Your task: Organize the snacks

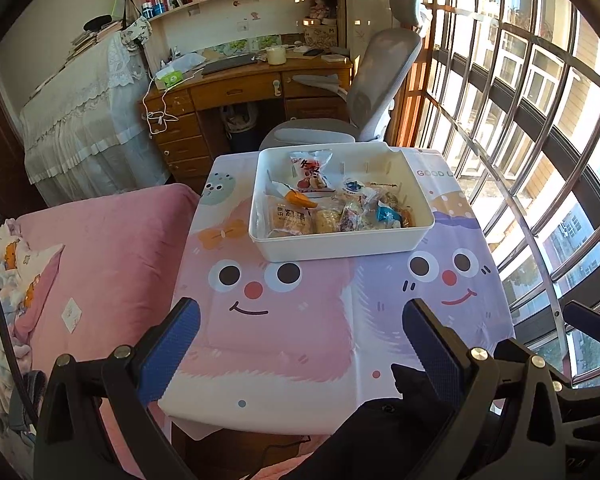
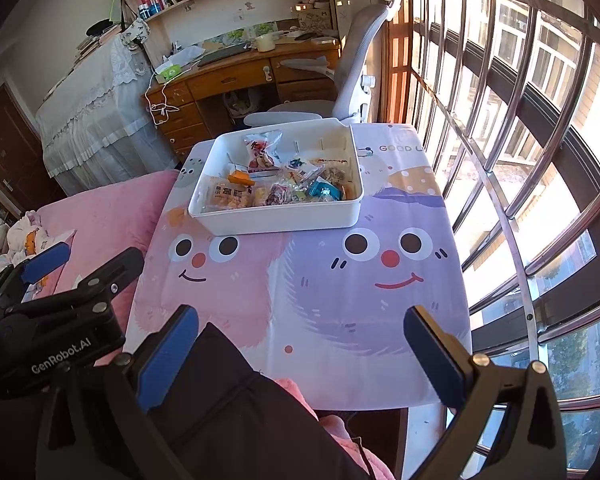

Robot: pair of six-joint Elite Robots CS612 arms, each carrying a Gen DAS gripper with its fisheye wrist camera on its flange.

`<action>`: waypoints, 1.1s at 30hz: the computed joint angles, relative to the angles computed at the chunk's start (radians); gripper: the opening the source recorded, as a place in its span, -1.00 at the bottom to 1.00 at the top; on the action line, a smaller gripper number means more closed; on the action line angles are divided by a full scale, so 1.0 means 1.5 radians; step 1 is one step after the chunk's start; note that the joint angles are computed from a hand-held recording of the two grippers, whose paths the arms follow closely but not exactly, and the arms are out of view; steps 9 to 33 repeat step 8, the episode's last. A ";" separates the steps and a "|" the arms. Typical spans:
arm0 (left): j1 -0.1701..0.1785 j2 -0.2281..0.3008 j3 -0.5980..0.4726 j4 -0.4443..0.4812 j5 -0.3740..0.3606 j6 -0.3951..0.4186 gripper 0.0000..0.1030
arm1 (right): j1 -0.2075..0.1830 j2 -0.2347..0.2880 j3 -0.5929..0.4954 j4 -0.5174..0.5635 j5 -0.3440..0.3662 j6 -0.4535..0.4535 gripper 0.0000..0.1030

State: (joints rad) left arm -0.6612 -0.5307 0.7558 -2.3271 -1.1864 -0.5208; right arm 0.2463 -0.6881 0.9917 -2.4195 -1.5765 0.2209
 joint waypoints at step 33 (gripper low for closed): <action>0.000 -0.003 0.005 -0.001 -0.001 0.000 0.96 | 0.000 0.001 -0.001 0.000 0.000 0.000 1.00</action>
